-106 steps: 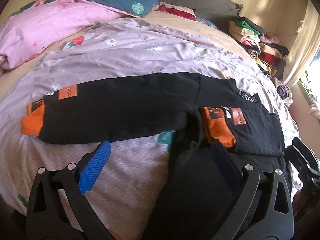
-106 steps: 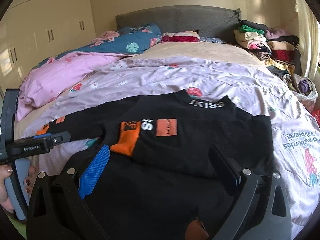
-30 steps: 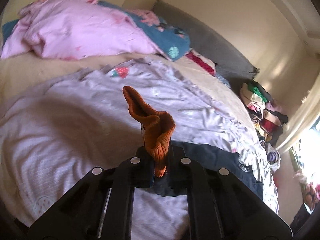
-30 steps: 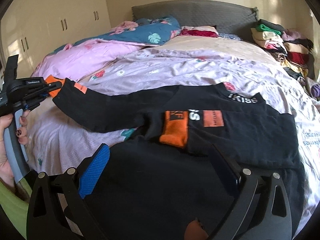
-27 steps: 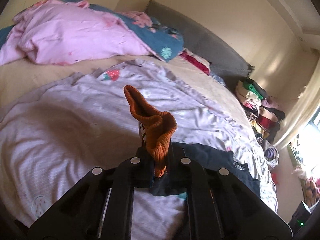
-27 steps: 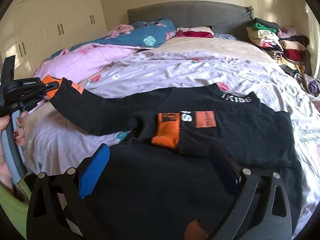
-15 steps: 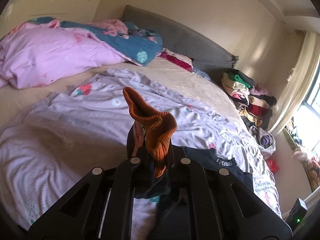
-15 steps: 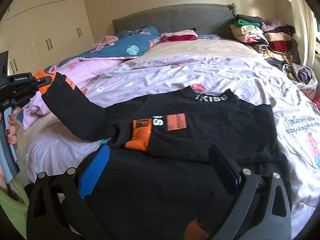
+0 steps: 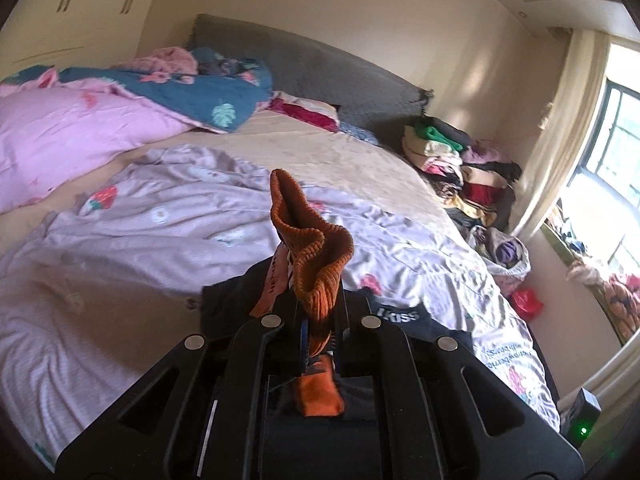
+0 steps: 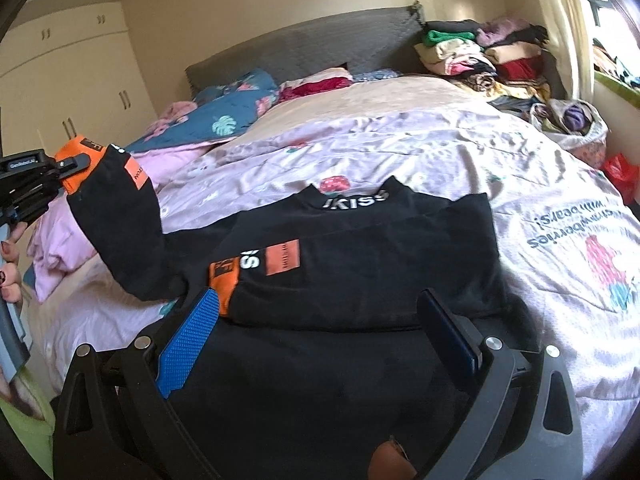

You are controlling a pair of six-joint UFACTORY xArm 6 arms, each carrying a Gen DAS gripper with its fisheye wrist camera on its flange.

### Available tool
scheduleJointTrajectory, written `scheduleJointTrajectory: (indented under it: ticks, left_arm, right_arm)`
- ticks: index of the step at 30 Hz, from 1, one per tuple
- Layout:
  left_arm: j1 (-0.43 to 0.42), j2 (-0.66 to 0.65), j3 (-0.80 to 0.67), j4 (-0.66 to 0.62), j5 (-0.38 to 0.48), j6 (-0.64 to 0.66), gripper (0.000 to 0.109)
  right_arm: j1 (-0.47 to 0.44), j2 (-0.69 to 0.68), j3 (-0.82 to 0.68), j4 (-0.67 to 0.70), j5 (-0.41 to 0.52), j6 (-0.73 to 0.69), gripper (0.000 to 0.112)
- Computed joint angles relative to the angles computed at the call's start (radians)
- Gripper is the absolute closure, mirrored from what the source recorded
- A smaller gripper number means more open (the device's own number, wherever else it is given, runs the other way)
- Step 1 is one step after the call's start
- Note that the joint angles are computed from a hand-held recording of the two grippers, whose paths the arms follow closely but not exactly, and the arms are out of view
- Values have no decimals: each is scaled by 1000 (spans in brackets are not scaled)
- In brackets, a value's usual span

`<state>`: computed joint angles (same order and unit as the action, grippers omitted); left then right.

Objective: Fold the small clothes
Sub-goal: 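Carry the sleeve across the shirt with the left gripper and release the cuff, then grasp the orange cuff lying on the shirt with the right gripper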

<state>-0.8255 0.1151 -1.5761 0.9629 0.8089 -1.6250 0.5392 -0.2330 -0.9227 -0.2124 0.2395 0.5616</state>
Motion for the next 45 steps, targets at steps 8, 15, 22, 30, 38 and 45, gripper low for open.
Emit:
scheduleJointTrajectory:
  ticks: [8,15,22,30,38,45]
  left_arm:
    - [-25,150,-174,-55,-77,126,106]
    - [-37,254,-272,-130,-135,218,106]
    - [-54,351,-343,-248,-161,322,106]
    - [-69,489,-439,-467,-224,521,106]
    - [-82,582,-492,-668,-257,694,105]
    - [-91,587,-470,-776,-290,793,89]
  right_arm:
    - [-57,-23,41,-7,-9,35,14]
    - [-110,-46,73,-17,-14,72,14]
    - [-165,-73,101,-68,1,151,14]
    - [-212,-107,135,-101,24,204,14]
    - [-249,-155,181,-140,60,267,14]
    - [-257,-180,207,-143,84,269,14]
